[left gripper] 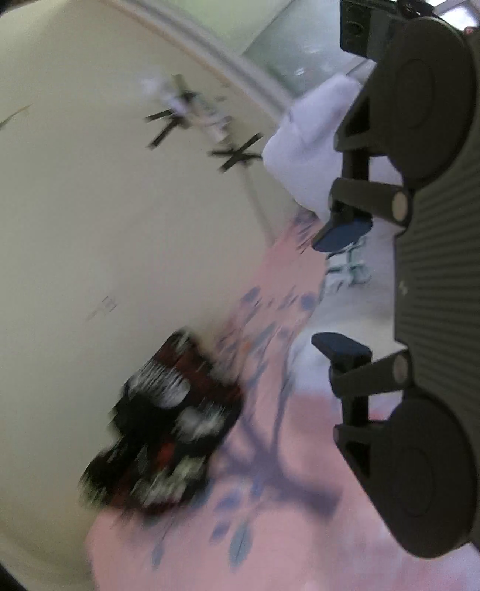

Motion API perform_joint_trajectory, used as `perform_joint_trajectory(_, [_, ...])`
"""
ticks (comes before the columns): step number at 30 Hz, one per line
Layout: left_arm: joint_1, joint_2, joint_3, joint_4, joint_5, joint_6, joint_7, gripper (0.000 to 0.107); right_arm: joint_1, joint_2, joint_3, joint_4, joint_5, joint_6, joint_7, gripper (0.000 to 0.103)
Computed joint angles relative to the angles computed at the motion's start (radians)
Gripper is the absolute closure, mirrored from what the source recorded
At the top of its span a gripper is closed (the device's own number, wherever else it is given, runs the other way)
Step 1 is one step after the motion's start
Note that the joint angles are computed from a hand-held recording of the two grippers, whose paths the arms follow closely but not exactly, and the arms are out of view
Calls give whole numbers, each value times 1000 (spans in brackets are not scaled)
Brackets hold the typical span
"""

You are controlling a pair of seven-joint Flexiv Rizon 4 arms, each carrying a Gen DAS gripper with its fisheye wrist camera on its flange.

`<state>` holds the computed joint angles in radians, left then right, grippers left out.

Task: Fold small clothes

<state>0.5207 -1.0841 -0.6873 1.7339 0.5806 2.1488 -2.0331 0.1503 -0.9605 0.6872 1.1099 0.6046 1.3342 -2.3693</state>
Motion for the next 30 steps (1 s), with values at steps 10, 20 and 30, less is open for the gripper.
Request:
perform_joint_trajectory(10, [-66,74,172,87,-62,140,-129,48,283,-150,-246,-245,-302,-253,199,68])
perform_joint_trajectory(20, [-164,95,257,42,-115,89,-128,34,156,-36,-137,-121,-164,-109,-46,68])
perform_joint_trajectory(30, [-264,154,327,93,-300,-34,-22,45,367,-327,-423,-536,-387,-157,281,100])
